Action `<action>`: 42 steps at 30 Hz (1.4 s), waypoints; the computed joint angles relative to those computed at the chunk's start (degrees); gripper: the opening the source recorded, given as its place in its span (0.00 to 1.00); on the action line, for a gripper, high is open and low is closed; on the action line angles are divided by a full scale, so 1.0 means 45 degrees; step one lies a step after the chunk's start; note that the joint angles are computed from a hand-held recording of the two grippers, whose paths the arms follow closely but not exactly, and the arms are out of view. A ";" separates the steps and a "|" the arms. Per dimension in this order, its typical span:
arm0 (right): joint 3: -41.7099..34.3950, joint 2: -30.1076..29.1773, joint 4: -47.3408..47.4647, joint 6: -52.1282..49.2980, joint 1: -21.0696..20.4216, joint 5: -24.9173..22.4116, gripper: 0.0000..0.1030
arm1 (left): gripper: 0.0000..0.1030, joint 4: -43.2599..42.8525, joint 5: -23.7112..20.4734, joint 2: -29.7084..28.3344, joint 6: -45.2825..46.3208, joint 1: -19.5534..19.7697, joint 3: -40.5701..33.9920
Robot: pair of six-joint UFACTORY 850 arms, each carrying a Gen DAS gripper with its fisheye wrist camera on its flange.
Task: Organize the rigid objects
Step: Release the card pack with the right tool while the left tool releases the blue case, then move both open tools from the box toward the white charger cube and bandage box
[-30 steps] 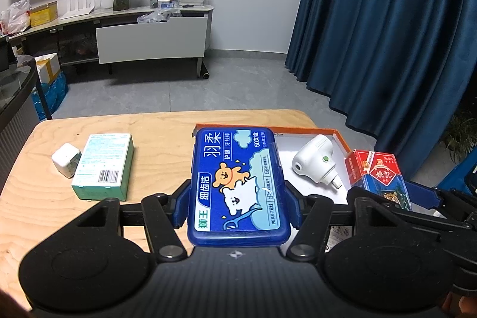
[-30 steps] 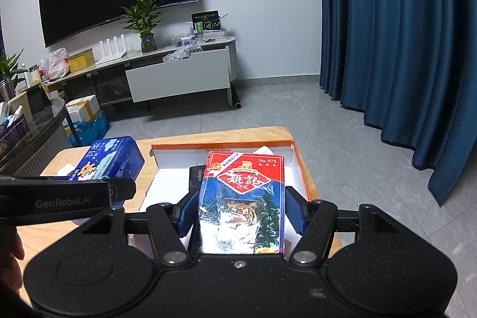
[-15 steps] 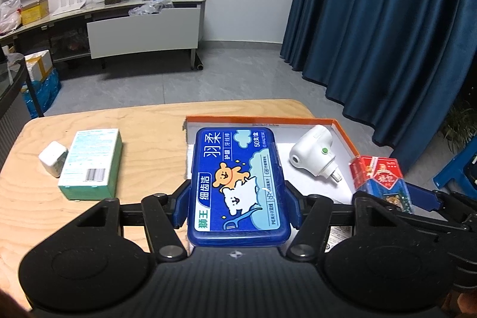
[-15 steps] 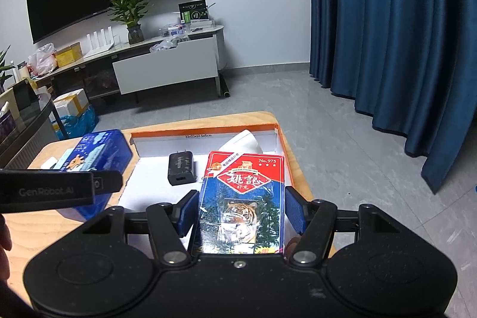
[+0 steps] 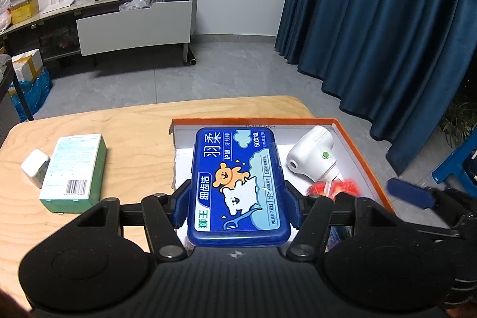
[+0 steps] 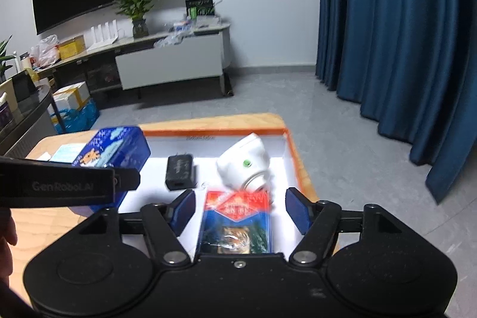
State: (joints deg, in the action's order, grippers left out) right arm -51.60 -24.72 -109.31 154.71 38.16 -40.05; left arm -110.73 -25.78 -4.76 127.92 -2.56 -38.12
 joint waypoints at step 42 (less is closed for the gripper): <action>-0.2036 -0.0784 0.0215 -0.3194 0.1987 -0.0397 0.87 | 0.83 -0.1262 0.1055 -0.2138 -0.0104 0.3761 -0.1852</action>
